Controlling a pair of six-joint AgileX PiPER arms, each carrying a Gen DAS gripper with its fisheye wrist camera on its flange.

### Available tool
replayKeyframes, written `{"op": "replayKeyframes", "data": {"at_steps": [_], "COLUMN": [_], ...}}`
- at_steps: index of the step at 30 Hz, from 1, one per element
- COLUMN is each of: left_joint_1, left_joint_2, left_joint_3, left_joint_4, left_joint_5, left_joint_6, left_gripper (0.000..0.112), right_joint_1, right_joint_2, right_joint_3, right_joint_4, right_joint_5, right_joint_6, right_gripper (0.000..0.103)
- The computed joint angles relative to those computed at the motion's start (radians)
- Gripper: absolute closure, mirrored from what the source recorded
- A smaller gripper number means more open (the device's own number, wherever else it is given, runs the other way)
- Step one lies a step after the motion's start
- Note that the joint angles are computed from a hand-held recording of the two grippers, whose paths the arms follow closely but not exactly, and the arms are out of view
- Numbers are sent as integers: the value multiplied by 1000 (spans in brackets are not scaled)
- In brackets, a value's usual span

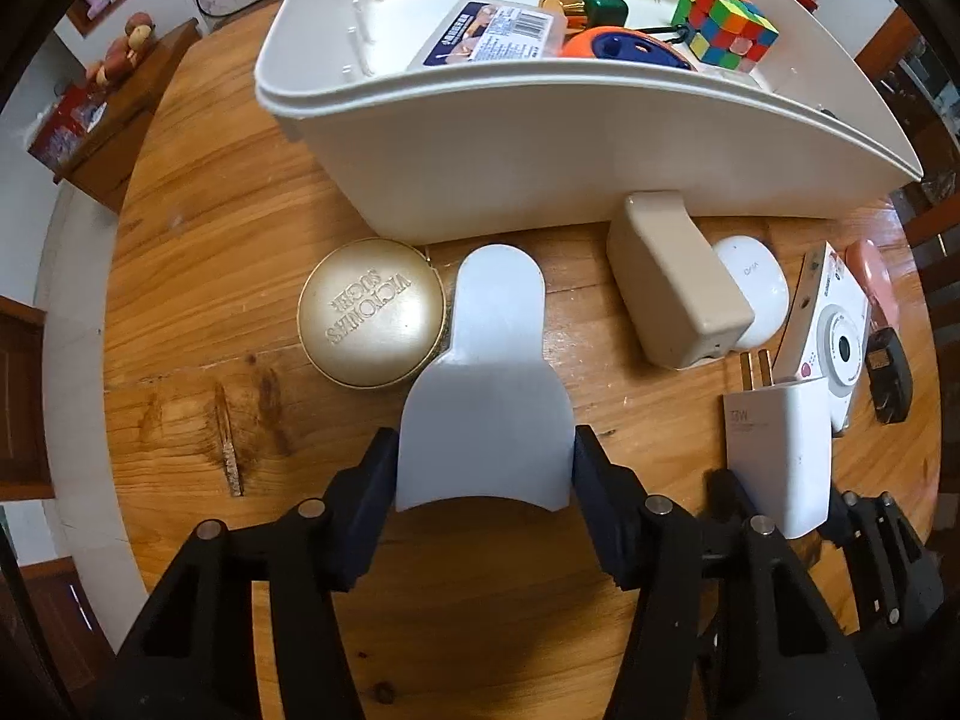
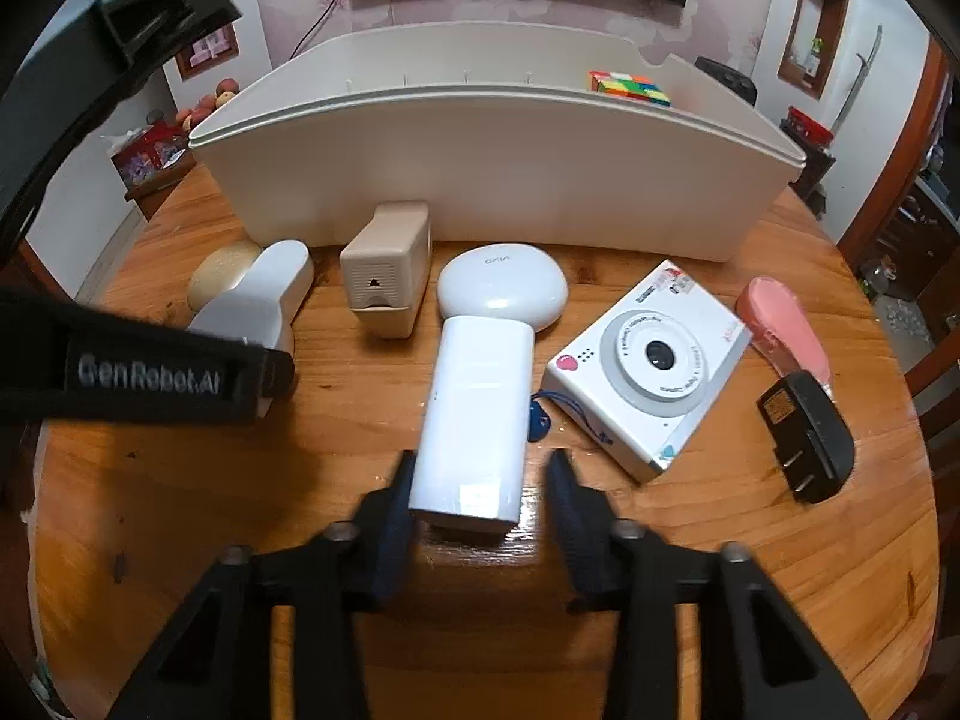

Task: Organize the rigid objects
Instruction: 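Grasp the white lamp-shaped piece with left tool while right tool grasps the white adapter, then carry the white piece and the adapter over the white bin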

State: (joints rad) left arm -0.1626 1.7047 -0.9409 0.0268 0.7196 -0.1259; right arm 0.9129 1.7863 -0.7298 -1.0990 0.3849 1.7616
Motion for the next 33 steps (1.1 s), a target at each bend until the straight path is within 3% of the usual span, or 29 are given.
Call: {"op": "replayKeyframes", "data": {"at_steps": [7, 11, 16, 19, 25, 30, 33], "left_joint_1": [-17, -26, -37, -13, -17, -15, -20], "left_joint_2": [-34, -125, -236, -316, -320, -289, -235], "left_joint_3": [26, 68, 60, 36, -193, -425, -588], "left_joint_4": [-3, -17, -5, -10, 19, 31, 54], "left_joint_5": [-3, 31, 110, 179, 321, 435, 490], "left_joint_6": [1, -4, -31, -5, -8, 7, 22], "left_gripper": [52, 52, 52, 52, 52, 52, 52], "right_joint_1": [-1, 2, 29, 53, 30, -98, -206], "right_joint_2": [-32, -81, -185, -281, -427, -518, -529], "right_joint_3": [29, 52, 92, 99, 55, -35, -135], "right_joint_4": [-33, -2, 10, 40, 131, 259, 391], "right_joint_5": [-25, -36, -4, 58, 160, 193, 186], "right_joint_6": [36, -17, -70, -136, -295, -502, -730], "right_gripper": [76, 76, 76, 76, 76, 76, 76]}}
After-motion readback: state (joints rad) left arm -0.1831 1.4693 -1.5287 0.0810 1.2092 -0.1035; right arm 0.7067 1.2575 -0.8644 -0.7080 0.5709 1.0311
